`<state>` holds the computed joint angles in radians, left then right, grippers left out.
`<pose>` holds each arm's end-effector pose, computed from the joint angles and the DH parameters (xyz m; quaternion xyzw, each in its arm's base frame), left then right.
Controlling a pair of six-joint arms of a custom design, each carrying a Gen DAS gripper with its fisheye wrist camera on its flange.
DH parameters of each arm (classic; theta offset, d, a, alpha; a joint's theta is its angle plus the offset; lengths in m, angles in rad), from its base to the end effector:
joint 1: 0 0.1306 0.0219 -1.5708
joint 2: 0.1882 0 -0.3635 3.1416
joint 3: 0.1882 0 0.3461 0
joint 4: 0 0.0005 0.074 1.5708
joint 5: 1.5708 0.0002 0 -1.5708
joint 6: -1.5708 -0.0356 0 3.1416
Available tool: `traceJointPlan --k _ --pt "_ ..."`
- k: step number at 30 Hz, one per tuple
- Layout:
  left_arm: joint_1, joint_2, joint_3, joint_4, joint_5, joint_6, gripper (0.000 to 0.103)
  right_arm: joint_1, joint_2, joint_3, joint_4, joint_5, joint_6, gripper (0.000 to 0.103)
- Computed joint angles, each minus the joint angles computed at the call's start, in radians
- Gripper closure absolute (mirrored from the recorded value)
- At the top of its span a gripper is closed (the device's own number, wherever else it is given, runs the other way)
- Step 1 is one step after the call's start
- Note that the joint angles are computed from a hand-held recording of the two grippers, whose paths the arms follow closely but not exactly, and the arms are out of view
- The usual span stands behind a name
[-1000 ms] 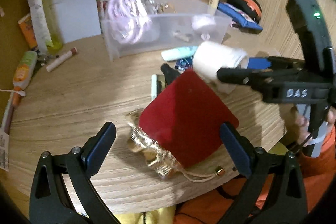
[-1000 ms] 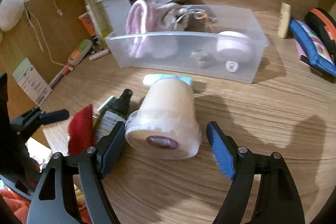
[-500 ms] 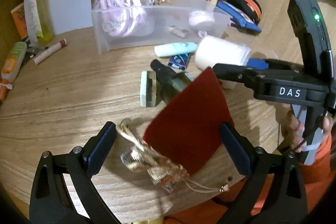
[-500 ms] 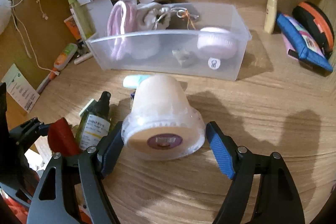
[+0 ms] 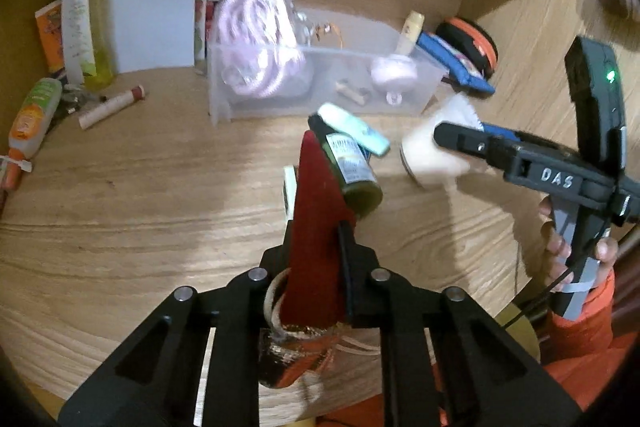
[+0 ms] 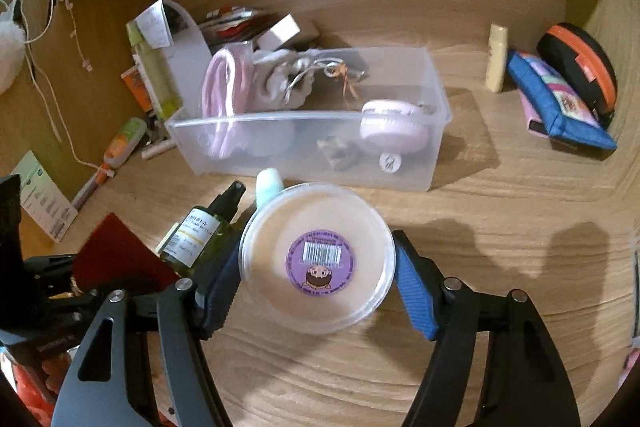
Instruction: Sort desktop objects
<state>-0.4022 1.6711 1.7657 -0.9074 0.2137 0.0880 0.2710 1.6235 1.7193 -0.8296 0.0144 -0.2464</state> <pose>0.4979 -0.2206 0.4326 0.1835 0.9062 -0.1854 0.3328 0.5152 0.1421 0.4432 -0.0083 0.9136 0.0976 0.3945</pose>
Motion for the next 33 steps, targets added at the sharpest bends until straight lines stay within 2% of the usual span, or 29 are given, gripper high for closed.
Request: traceJointPlan --k 7,13,17,19,24,33 --pt "0.023 0.0 0.035 0.041 0.002 0.031 0.087 -0.013 -0.003 0.01 0.004 -0.012 -0.005 0.035" --pt "0.037 0.045 0.138 0.037 -0.013 0.045 0.087 -0.031 -0.012 0.035 0.014 -0.031 -0.008 0.035" --pt "0.038 0.082 0.219 0.032 -0.025 0.045 0.087 -0.034 -0.005 0.074 0.01 -0.012 -0.002 0.035" --pt "0.038 0.098 0.251 0.025 -0.023 0.042 0.091 -0.038 0.001 0.095 0.01 -0.006 0.002 0.035" --pt "0.038 0.165 0.374 -0.013 -0.006 0.045 0.092 -0.051 0.017 0.149 0.005 -0.008 0.009 0.035" --pt "0.027 0.335 0.708 -0.13 0.036 0.051 0.092 -0.071 0.094 0.296 -0.035 -0.002 0.029 0.035"
